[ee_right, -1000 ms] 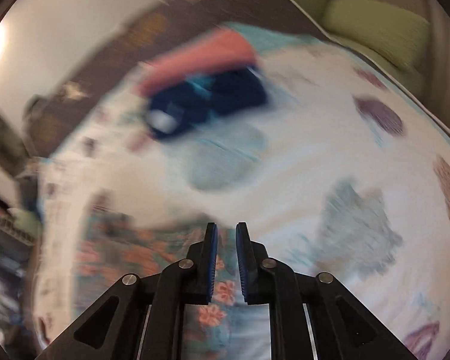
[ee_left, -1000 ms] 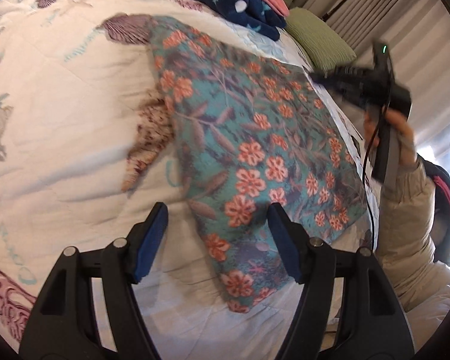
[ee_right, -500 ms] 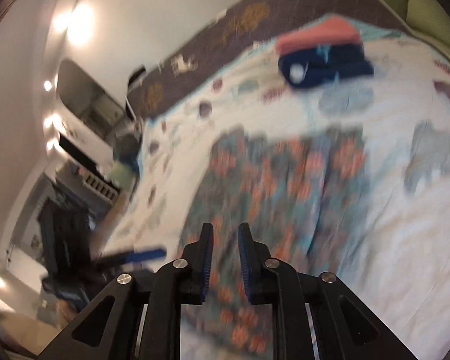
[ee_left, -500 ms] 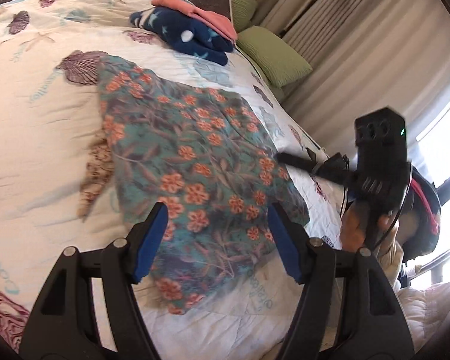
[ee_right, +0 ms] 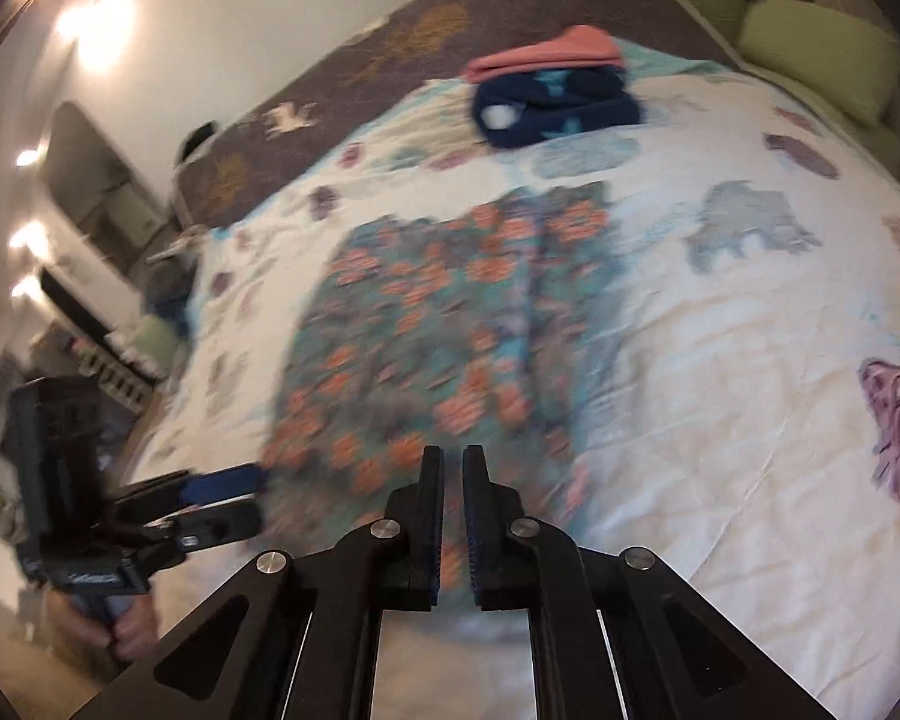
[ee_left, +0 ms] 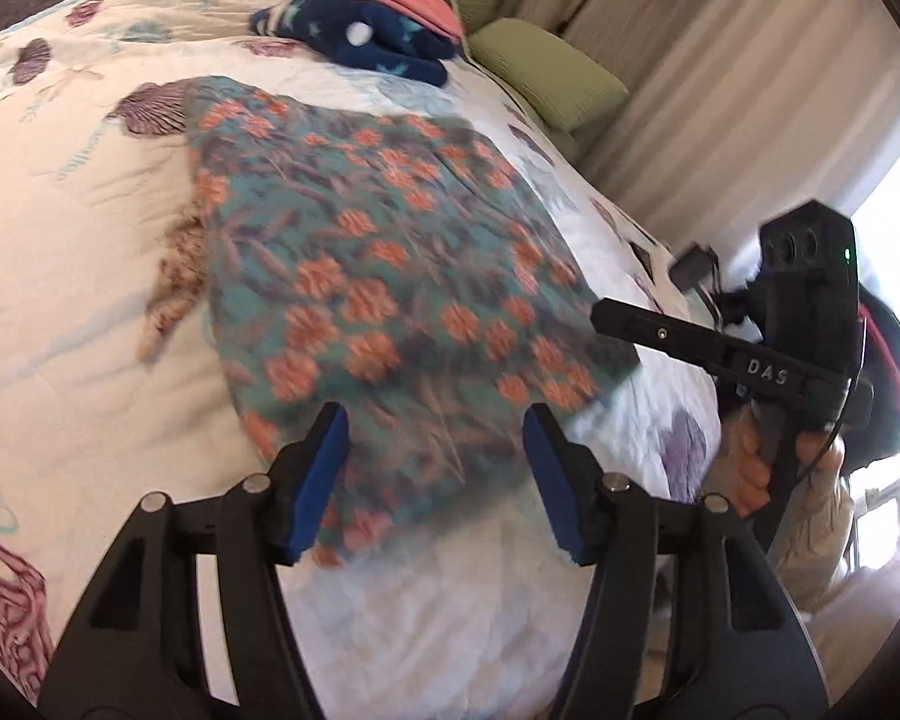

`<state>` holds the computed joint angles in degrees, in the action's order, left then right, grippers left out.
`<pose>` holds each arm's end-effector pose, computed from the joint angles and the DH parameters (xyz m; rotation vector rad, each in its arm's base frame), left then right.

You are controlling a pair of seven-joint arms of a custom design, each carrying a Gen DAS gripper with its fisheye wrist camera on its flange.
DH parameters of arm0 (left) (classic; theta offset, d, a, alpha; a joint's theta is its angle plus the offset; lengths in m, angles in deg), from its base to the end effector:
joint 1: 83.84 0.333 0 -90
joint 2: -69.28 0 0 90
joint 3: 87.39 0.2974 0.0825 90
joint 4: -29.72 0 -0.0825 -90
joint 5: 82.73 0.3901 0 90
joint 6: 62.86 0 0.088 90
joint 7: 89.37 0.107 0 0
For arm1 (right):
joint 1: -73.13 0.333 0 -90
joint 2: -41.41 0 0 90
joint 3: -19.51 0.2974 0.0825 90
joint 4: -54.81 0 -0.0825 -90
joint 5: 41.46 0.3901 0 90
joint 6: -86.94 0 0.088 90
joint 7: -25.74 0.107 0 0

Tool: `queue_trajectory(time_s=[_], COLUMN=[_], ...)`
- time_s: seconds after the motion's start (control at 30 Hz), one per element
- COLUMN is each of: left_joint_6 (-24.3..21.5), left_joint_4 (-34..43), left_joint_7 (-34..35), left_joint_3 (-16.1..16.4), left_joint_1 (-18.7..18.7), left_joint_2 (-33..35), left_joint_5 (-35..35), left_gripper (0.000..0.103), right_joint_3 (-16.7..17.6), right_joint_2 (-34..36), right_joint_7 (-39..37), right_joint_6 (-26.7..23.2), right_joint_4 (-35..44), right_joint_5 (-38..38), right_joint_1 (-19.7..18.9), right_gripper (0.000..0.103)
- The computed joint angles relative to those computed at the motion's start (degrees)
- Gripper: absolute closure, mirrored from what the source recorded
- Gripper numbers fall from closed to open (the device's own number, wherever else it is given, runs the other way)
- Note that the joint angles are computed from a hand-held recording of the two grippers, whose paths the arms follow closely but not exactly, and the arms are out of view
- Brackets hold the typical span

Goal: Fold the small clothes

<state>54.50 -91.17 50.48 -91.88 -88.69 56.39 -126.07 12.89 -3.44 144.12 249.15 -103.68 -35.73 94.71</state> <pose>0.5063 -0.1235 0.5211 1.1572 -2.5822 1.0061 0.3676 0.0908 0.5138 -1.3472 1.8637 -0.2270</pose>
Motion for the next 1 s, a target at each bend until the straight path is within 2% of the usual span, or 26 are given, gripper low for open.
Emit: queue_trajectory(time_s=[0.07,0.1,0.13,0.17,0.2,0.23,0.27,0.4,0.47,0.5,0.53,0.57,0.6,0.63,0.67,0.7,0.73,0.8,0.83,0.93,0.97,1.0], left_joint_6=[1.9,3.1,3.9,4.5,4.7,5.0,5.0,3.5,1.9,1.0,1.6,3.6,7.1,8.8,9.9,10.5,10.5,10.9,11.0,9.8,9.2,8.7], left_joint_4=[-1.7,-2.1,-2.8,-3.6,-3.8,-4.3,-4.8,-6.0,-5.9,-5.1,-4.6,-4.8,-5.0,-4.7,-4.0,-2.5,-1.2,1.7,2.9,5.6,6.4,6.7], left_joint_7=[-1.2,-3.0,-3.4,-2.3,-2.6,-2.6,-2.5,-2.6,-3.3,-4.1,-4.8,-5.8,-7.3,-8.2,-8.8,-9.7,-10.8,-13.2,-14.1,-15.3,-15.7,-16.0], left_joint_3=[-0.9,-1.5,-1.3,-0.7,-0.7,-0.7,-0.5,0.3,1.0,1.4,1.3,0.9,0.2,0.2,0.3,0.6,0.4,-0.4,-0.8,-1.4,-1.6,-1.7], left_joint_1=[0.3,0.4,0.4,0.2,0.1,0.1,0.0,-0.1,0.2,0.5,0.7,0.9,1.1,1.0,0.8,0.6,0.6,0.6,0.5,0.6,0.6,0.8], left_joint_2=[-0.3,-0.1,0.2,-0.4,-0.8,-1.5,-2.1,-4.6,-5.0,-4.7,-4.3,-4.2,-4.2,-3.7,-3.0,-1.5,-0.1,2.9,4.2,7.2,8.2,8.7], left_joint_5=[3.4,5.4,5.1,3.4,3.5,3.9,4.2,5.2,4.7,4.4,4.4,4.5,4.4,4.0,3.2,1.9,1.8,3.1,3.9,4.9,5.1,5.5], left_gripper=[0.041,0.041,0.044,0.044,0.044,0.044,0.043,0.042,0.042,0.041,0.039,0.038,0.036,0.035,0.034,0.034,0.034,0.034,0.034,0.034,0.033,0.033], right_joint_3=[-1.8,-0.7,0.6,0.3,0.9,-0.5,-0.2,4.1,5.7,6.5,7.2,9.6,14.0,18.9,22.0,23.1,22.2,17.7,14.1,0.6,-3.1,-5.3], right_joint_2=[-0.8,-0.2,1.2,1.8,0.8,-0.5,-1.2,-2.9,-3.5,-4.0,-5.0,-5.8,-6.7,-7.8,-8.6,-8.6,-7.8,-3.5,-1.6,3.6,4.7,5.1], right_joint_7=[-1.9,-1.4,0.4,0.9,0.3,1.9,2.4,5.0,6.4,7.3,8.2,10.5,14.6,18.8,21.9,21.6,21.2,20.4,19.7,14.6,12.2,10.2], right_joint_6=[-1.1,-3.5,-6.3,-6.0,-2.4,-1.7,-2.1,-6.1,-4.9,-3.3,-1.9,-0.9,-0.7,-0.3,0.3,1.5,2.4,4.2,5.4,7.5,7.2,6.8], right_joint_4=[-0.9,-0.7,-0.2,-1.0,-3.1,-4.1,-4.4,-3.5,-3.8,-4.4,-5.3,-5.6,-5.6,-5.5,-5.3,-5.0,-4.6,-3.0,-2.7,-1.1,-0.3,0.1], right_joint_5=[1.1,1.2,0.5,1.5,4.3,3.8,3.8,-0.1,-2.0,-3.1,-4.2,-6.0,-8.7,-11.6,-15.2,-16.6,-17.7,-17.6,-16.6,-11.0,-8.9,-7.2], right_joint_1=[2.5,1.5,0.0,0.2,-0.2,0.9,0.7,-2.7,-4.0,-4.8,-5.5,-8.0,-12.4,-17.4,-21.1,-23.1,-23.2,-20.9,-18.1,-6.4,-3.1,-1.2], right_gripper=[0.094,0.091,0.095,0.096,0.096,0.096,0.096,0.092,0.088,0.080,0.060,0.046,0.023,0.020,0.020,0.020,0.019,0.019,0.019,0.019,0.019,0.019])
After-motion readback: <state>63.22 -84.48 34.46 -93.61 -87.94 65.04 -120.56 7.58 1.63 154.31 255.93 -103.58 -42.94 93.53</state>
